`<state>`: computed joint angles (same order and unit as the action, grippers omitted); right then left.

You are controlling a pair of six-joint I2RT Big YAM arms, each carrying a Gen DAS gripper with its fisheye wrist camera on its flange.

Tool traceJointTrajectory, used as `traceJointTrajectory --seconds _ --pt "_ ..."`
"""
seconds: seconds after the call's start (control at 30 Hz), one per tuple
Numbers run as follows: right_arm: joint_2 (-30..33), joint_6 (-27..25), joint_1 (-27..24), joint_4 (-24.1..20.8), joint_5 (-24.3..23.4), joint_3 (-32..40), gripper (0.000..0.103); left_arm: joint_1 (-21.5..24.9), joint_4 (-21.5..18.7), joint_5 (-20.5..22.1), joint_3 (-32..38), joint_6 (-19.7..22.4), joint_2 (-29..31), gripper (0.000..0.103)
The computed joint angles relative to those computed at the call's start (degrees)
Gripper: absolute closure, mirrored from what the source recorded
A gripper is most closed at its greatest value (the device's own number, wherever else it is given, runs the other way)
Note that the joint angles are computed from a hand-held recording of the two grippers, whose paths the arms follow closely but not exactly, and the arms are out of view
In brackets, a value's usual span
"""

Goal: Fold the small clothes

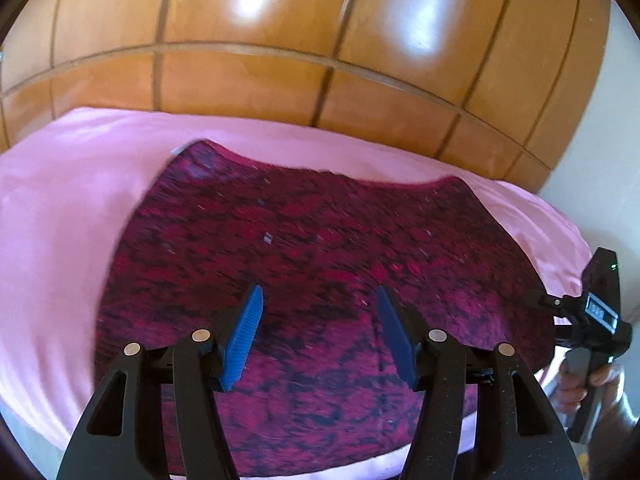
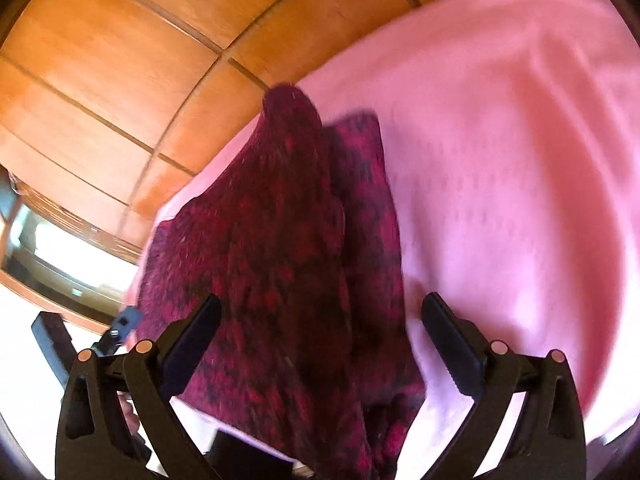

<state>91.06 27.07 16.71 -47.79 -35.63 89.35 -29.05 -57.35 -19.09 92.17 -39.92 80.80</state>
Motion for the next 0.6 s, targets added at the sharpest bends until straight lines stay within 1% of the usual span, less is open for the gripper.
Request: traceJointTrajectory --seconds 0.03,0.07,0.1,0.13,0.2,0.3,0.33,0.4,0.47,0.5,0.53,0.6 --pt "-0.6 0.5 0.1 1.9 -0.5 -1.4 0.003 0.2 0.1 1.0 -0.1 0.0 0.2 0.045" --pt "-1.0 0.5 0.2 2.8 -1.0 -2.0 0.005 0.4 0.0 2.0 -0.1 0.1 0.5 0.045" --pt "-0.8 0.5 0.3 2.7 -2.3 -1.9 0.007 0.6 0.2 2.6 -0.2 0.3 0.7 0.045" --pt "-0.6 -0.1 0.3 2.0 -2.5 -1.5 0.008 0.7 0.3 2.9 -0.5 0.3 0.7 0.045" --pt "-0.1 -2.0 0.5 0.0 -2.1 -0.4 0.019 1.2 0.9 4.3 -1.1 0.2 0.8 0.045" --pt "0.5 -3.7 0.7 -1.8 -2.4 0.5 0.029 1.9 1.7 5.9 -1.6 0.6 1.0 0.045" --pt "0.5 -4.4 0.8 -2.4 -2.3 0.5 0.03 2.0 1.8 6.1 -1.6 1.0 1.1 0.045" --pt "0.9 -5.8 1.2 -4.1 -1.3 1.6 0.039 2.3 1.9 6.4 -1.5 1.9 1.4 0.045" --pt "1.4 -7.4 1.8 -6.4 0.3 3.4 0.045 2.4 1.7 6.6 -1.2 2.5 1.6 0.045" --pt "1.6 -8.2 2.1 -7.5 1.0 4.3 0.051 2.6 1.8 6.9 -1.2 2.7 1.6 0.045" --pt "1.7 -9.2 2.4 -8.7 1.6 5.4 0.054 2.7 2.0 7.3 -1.4 2.6 1.5 0.045" --pt "1.8 -9.3 2.9 -9.9 1.1 6.9 0.062 3.0 2.7 8.1 -2.1 1.9 1.1 0.046"
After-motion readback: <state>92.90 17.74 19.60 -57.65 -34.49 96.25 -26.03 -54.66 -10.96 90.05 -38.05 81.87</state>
